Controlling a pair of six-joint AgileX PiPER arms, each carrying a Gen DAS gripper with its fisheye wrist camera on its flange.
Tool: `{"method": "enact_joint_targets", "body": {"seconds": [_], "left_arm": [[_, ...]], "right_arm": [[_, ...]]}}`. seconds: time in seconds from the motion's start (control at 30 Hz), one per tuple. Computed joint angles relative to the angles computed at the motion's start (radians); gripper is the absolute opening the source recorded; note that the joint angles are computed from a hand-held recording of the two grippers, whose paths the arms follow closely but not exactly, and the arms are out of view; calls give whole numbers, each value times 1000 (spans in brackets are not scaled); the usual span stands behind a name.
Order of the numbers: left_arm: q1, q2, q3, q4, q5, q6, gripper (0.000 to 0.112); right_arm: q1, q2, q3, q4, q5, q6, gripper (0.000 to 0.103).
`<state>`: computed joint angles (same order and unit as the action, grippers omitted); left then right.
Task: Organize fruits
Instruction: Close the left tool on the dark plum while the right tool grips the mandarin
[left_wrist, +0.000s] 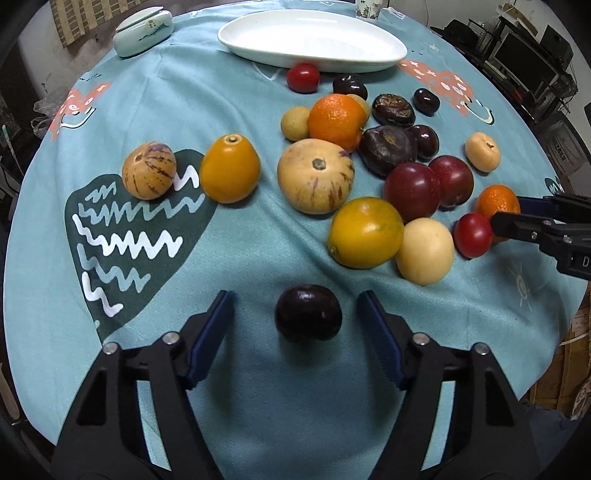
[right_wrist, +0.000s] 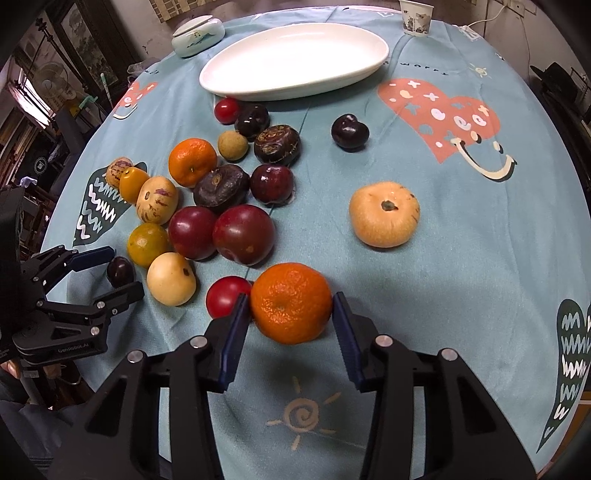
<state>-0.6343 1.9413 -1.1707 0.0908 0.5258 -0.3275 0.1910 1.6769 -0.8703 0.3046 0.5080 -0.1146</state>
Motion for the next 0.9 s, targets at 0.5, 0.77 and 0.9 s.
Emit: {"method": "enact_joint_targets", "body": {"seconds": [0.5, 0.77, 0.9], "left_arm": [[58, -14, 11, -217, -16, 246, 33], [71, -25, 36, -283, -22, 326, 37], [73, -36, 43, -287, -3, 340, 55]], "right_arm": [[5, 6, -8, -17, 0, 25, 46], [0, 2, 1, -2, -8, 14, 46], [-11, 5, -3, 19, 8, -14, 46]]}}
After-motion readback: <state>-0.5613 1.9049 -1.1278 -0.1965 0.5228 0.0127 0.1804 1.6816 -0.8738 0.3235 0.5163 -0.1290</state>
